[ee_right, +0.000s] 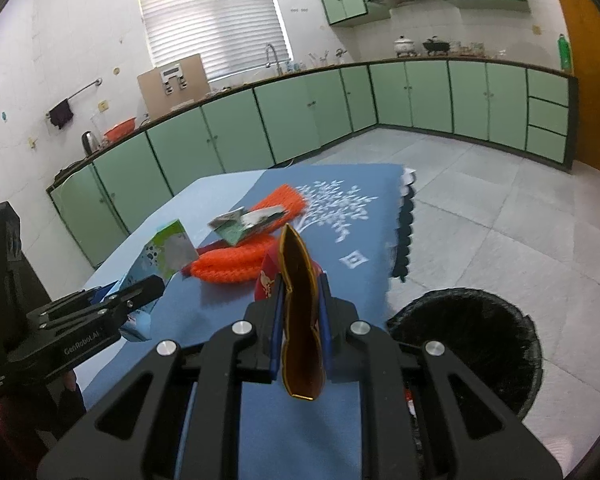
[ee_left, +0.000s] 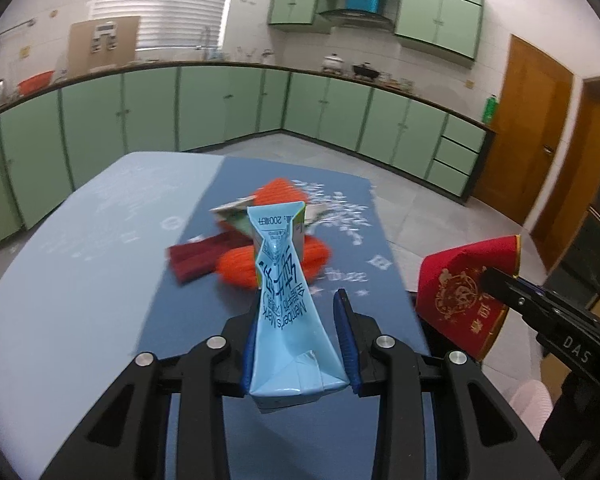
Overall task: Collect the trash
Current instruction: 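Grasp the blue milk carton with left while right holds the red envelope, then carry the carton and envelope over the black bin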
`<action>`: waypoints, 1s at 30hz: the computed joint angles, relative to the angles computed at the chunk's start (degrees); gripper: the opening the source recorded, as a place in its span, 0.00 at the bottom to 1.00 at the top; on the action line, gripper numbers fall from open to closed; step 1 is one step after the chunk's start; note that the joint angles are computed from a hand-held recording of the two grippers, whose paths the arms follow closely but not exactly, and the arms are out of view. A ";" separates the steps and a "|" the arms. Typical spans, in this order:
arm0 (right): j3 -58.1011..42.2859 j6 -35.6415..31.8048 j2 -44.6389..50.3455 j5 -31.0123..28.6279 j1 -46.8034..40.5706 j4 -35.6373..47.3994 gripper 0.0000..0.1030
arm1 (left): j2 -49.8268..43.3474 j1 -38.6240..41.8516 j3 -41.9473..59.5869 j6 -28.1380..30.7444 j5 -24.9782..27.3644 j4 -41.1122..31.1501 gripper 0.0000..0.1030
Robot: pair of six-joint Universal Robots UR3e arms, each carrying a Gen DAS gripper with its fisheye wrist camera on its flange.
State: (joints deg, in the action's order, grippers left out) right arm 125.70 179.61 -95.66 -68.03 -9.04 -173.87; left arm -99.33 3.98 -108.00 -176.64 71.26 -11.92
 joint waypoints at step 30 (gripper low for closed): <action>7.02 -7.86 9.03 4.51 -30.48 -6.02 0.15 | -47.29 -25.83 67.80 -0.66 4.74 -24.13 0.33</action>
State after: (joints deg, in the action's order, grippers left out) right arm 132.72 171.75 -86.63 -63.52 -39.52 -179.89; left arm -146.63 -21.85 -40.20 -177.31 76.00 -36.05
